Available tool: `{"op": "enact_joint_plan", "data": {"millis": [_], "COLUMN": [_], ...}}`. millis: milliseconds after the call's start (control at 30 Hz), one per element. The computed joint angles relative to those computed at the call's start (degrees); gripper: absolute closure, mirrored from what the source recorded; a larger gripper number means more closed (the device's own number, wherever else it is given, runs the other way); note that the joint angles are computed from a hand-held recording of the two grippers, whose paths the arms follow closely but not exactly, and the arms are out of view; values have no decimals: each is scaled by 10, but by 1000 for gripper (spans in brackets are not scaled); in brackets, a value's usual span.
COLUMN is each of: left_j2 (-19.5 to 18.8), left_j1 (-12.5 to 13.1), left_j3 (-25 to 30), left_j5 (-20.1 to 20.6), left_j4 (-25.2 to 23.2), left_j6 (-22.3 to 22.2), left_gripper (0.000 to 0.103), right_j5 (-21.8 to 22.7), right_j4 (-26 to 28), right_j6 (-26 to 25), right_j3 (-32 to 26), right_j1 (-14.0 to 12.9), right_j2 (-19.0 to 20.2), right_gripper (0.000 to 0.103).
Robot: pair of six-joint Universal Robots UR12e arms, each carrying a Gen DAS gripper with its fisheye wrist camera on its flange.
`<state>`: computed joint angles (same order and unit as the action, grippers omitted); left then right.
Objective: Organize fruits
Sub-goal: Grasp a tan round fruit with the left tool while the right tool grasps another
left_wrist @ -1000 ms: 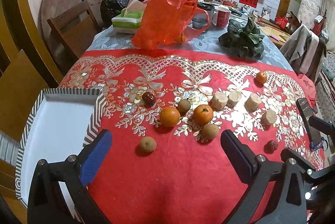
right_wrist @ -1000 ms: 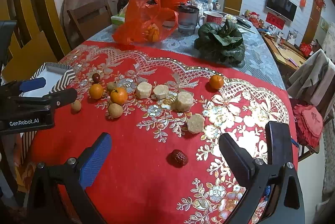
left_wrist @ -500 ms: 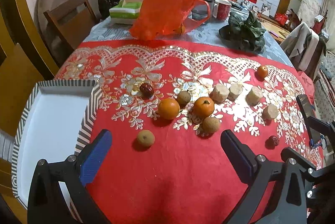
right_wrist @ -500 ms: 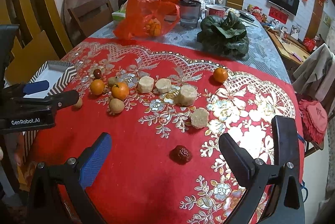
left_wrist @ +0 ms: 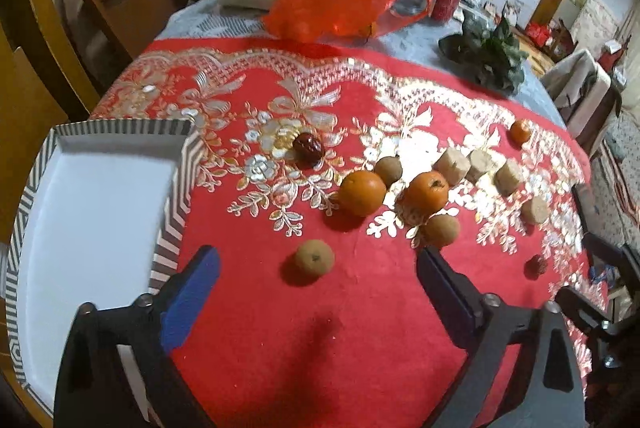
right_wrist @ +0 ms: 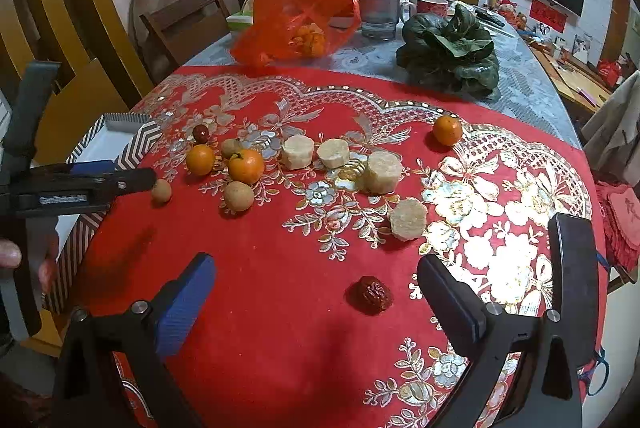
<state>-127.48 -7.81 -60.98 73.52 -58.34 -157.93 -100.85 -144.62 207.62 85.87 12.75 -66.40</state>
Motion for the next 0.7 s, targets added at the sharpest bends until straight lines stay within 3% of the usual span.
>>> {"op": "enact_joint_plan", "data": {"millis": [33, 100, 333, 400, 567, 700], "left_j2": [-3, -9, -22, -23, -23, -20], "left_j1": [-1, -4, -4, -3, -1, 1], "left_j3": [3, 11, 24, 25, 25, 24], "left_j5": [2, 13, 9, 7, 0, -1], "left_j4": [-6, -23, -49, -53, -57, -56], "left_j6": [6, 17, 17, 21, 20, 17], "left_gripper": [19, 41, 65, 78, 79, 79], "right_j5": [2, 3, 36, 45, 78, 95], "right_j4": [1, 5, 10, 9, 14, 23], "right_j6": [-2, -5, 12, 6, -30, -56], "right_j3": [0, 1, 14, 9, -26, -67], "right_j1": [0, -2, -16, -16, -14, -11], "right_j2": [0, -1, -11, -8, 18, 49], "right_gripper": [1, 6, 22, 24, 46, 48]}}
